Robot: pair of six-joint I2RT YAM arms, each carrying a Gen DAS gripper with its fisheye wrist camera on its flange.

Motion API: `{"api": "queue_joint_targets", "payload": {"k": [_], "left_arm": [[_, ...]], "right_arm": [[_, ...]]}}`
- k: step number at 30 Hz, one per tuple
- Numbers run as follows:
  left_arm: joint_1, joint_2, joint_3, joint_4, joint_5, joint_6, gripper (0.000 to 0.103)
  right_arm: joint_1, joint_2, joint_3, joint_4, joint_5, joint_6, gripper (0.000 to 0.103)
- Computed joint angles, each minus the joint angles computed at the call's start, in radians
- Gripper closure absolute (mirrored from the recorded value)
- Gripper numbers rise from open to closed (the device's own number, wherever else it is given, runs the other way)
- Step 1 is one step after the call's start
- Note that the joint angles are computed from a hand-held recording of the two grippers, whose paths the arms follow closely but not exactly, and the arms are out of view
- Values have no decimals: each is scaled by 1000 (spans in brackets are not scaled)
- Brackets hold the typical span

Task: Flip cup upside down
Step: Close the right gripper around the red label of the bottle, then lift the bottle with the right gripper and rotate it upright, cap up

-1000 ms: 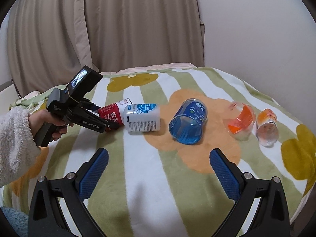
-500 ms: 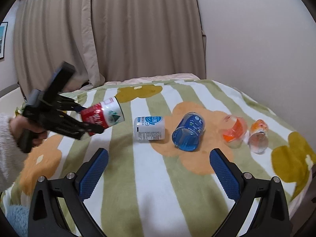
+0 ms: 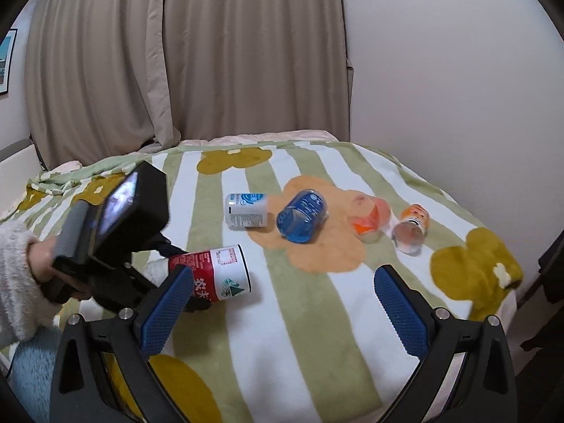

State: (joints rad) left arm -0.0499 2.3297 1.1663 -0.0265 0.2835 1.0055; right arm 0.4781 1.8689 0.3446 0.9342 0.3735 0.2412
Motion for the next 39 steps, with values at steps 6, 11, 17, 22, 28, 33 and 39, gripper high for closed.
{"api": "queue_joint_targets", "payload": {"k": [6,11,17,22,28,33,39], "left_arm": [[-3,20,-4,34,-10,7,39],[11,-6,-32,69,8,-36,0],[83,-174,-157,63,75,-89,0],[244,-355,-310,17,240,-141,0],[376,-379,-405,68,324,-234,0],[439,-366,-444,137,376,-262,0],[476,-361,-469,167,444,-230,0]], "right_arm": [[-23,-31,-50,12,-6,-1,1],[-42,-40,-58,14,-55,-39,1],[-129,-59,58,-164,-295,-335,1],[-87,57,381,-535,-379,-761,1],[38,363,779,-833,-265,-1180,8],[83,566,1068,-1073,-169,-1321,32],[85,644,1282,-1331,-129,-1244,39]]}}
